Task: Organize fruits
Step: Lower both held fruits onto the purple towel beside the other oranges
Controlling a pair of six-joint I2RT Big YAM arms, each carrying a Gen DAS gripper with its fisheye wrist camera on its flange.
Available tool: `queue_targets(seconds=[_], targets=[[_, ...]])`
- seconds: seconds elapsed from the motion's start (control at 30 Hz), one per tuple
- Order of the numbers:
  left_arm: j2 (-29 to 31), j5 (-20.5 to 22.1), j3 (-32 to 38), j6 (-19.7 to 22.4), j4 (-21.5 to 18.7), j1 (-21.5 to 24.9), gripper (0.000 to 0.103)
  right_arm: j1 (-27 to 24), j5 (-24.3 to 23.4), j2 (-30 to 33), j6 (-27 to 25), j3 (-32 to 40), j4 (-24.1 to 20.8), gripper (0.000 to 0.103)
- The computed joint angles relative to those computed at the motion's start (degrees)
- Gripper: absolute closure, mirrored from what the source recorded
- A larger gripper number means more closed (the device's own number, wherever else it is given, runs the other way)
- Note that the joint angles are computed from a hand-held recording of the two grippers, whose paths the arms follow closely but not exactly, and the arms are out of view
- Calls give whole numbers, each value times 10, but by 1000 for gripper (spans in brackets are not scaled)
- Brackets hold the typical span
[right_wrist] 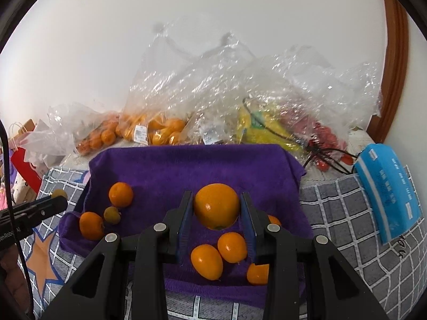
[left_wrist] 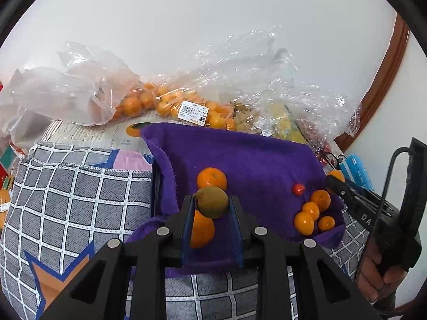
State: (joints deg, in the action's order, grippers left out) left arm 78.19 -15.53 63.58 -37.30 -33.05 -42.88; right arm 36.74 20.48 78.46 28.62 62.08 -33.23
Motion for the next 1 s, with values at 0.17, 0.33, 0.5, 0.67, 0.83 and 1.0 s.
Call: queue_targets(seconds=[0.17, 0.33, 0.5, 0.67, 0.83, 1.0], targets=[[4, 9, -5, 0, 8, 8, 78, -3, -5, 19, -2, 4, 2, 68], [4, 11, -9, 0, 14, 14, 78, -8, -15, 34, -4, 8, 4, 68], [10, 12, -6, 4, 17, 16, 78, -10, -23, 45, -8, 12, 2, 68], [19, 17, -1, 4, 18, 17, 78, -11, -30, 55, -13, 14, -1, 68], [26, 18, 2, 2, 17, 17, 78, -12, -37, 61, -21, 12, -2, 68], [29, 21, 2, 1, 17, 17, 78, -15, -41, 64, -19, 9, -2, 68]])
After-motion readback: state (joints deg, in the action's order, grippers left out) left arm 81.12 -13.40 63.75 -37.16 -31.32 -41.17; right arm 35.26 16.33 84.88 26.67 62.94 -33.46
